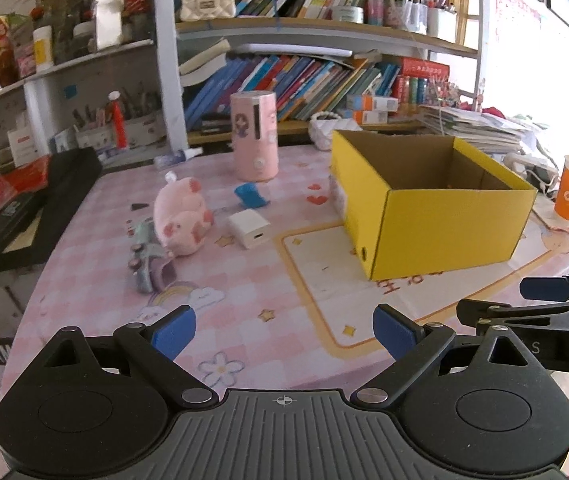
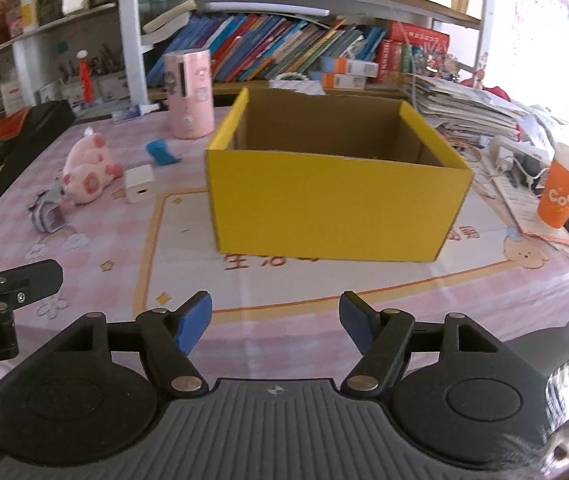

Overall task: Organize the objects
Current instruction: 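Withdraw both grippers up and away from the box, then move both grippers toward the remaining pink pig and toy car on the table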

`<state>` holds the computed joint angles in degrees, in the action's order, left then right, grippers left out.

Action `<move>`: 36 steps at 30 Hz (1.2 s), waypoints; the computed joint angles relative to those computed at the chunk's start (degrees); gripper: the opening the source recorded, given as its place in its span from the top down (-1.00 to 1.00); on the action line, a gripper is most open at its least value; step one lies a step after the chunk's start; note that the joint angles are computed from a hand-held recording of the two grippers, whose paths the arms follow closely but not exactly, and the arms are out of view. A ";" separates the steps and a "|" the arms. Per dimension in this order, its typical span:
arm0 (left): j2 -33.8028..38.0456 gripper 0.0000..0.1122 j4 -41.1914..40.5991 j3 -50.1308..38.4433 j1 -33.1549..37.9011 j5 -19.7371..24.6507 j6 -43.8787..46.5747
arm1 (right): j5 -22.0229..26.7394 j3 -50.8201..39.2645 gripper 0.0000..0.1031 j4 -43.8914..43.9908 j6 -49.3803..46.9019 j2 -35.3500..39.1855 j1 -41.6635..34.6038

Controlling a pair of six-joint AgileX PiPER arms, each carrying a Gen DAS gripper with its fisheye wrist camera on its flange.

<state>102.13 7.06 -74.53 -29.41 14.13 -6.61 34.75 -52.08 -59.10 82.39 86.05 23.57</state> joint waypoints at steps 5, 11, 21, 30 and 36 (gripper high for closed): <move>-1.25 -0.73 -0.91 1.94 1.95 0.13 1.06 | 0.33 -1.68 -0.40 0.58 0.12 1.54 2.17; -2.78 -0.74 -1.31 4.10 4.44 0.15 1.04 | -0.70 -4.70 -0.42 4.21 -3.59 4.22 3.76; -4.45 -0.75 -0.89 6.07 7.57 -0.55 0.50 | -1.29 -8.69 -0.47 5.57 -6.75 7.14 6.82; -5.07 -0.75 -3.75 6.65 9.91 -0.90 3.60 | -0.92 -11.90 -0.50 6.66 -8.50 9.33 8.41; -4.82 -0.75 -4.72 6.32 10.93 -0.81 4.29 | -1.02 -13.93 -0.52 7.58 -10.46 10.66 8.96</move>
<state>97.30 2.34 -68.22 -18.48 13.31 -2.33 33.73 -66.01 -51.52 71.92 96.71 32.53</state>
